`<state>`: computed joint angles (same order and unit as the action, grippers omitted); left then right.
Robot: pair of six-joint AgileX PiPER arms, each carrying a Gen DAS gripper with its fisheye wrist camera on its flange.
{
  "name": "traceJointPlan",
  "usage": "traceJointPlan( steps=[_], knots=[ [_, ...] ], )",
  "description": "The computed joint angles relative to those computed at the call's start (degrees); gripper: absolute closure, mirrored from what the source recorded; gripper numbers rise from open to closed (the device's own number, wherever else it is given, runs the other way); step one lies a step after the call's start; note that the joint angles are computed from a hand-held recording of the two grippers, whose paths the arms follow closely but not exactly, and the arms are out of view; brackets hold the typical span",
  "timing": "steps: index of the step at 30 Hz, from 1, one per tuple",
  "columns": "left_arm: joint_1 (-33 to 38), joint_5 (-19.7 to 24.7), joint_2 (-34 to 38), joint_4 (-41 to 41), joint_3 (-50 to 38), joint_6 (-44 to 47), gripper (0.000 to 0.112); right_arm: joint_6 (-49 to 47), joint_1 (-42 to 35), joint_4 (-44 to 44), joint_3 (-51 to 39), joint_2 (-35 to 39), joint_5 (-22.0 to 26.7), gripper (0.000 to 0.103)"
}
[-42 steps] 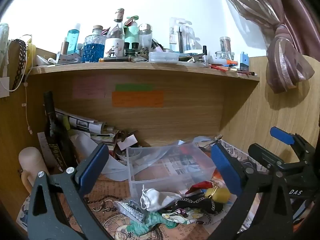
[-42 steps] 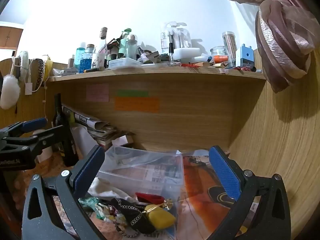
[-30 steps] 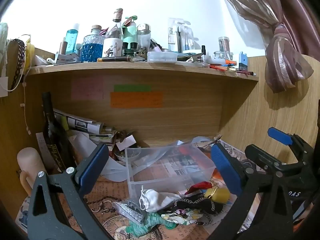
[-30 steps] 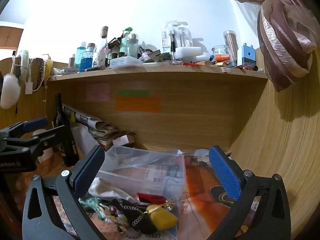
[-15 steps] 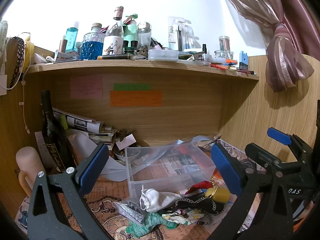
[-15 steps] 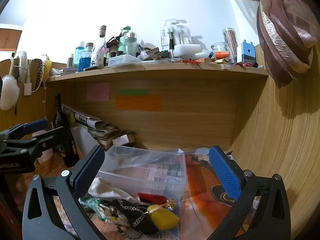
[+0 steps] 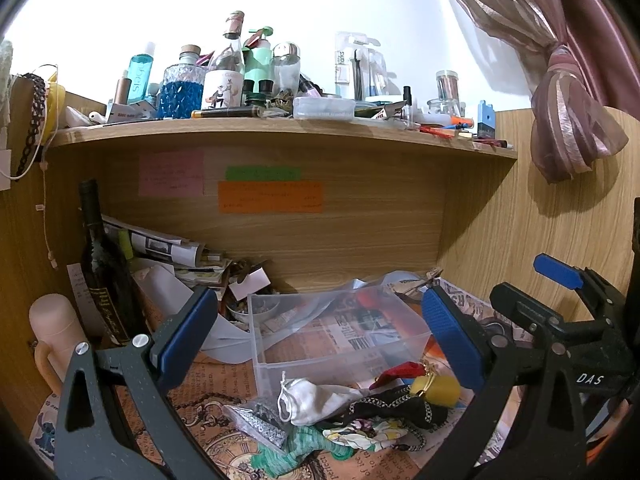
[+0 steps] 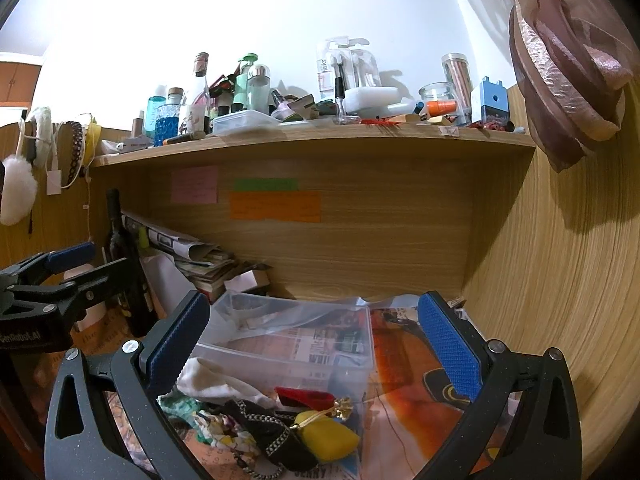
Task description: Organize soft objects
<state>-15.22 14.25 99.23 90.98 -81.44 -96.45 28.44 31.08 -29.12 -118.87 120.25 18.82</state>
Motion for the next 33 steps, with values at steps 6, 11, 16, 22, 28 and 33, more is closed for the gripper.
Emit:
traceJointPlan(
  steps=[6, 11, 16, 22, 28, 33],
  knots=[
    [0.0, 0.2, 0.2, -0.7, -0.3, 0.6, 0.009, -0.2, 0.0, 0.2, -0.4, 0.2, 0.3, 0.0],
    [0.0, 0.2, 0.2, 0.4, -0.1, -0.5, 0.009, 0.7, 0.0, -0.5, -0.4, 0.2, 0.3, 0.0],
    [0.0, 0.2, 0.3, 1.0, 0.0, -1.0, 0.009, -0.5, -0.1, 0.7, -0.2, 0.0, 0.1, 0.0],
    [0.2, -0.2, 0.5, 2.1, 0.2, -2.1, 0.009, -0.3, 0.1, 0.5, -0.2, 0.1, 0.3, 0.0],
    [0.2, -0.1, 0.6, 1.9, 0.1, -1.8, 0.009, 0.3, 0.1, 0.3, -0.2, 0.1, 0.4, 0.0],
    [0.2, -0.2, 0.6, 2.0, 0.0, -1.9, 0.009, -0.2, 0.1, 0.7, 0.0, 0.0, 0.3, 0.0]
  ],
)
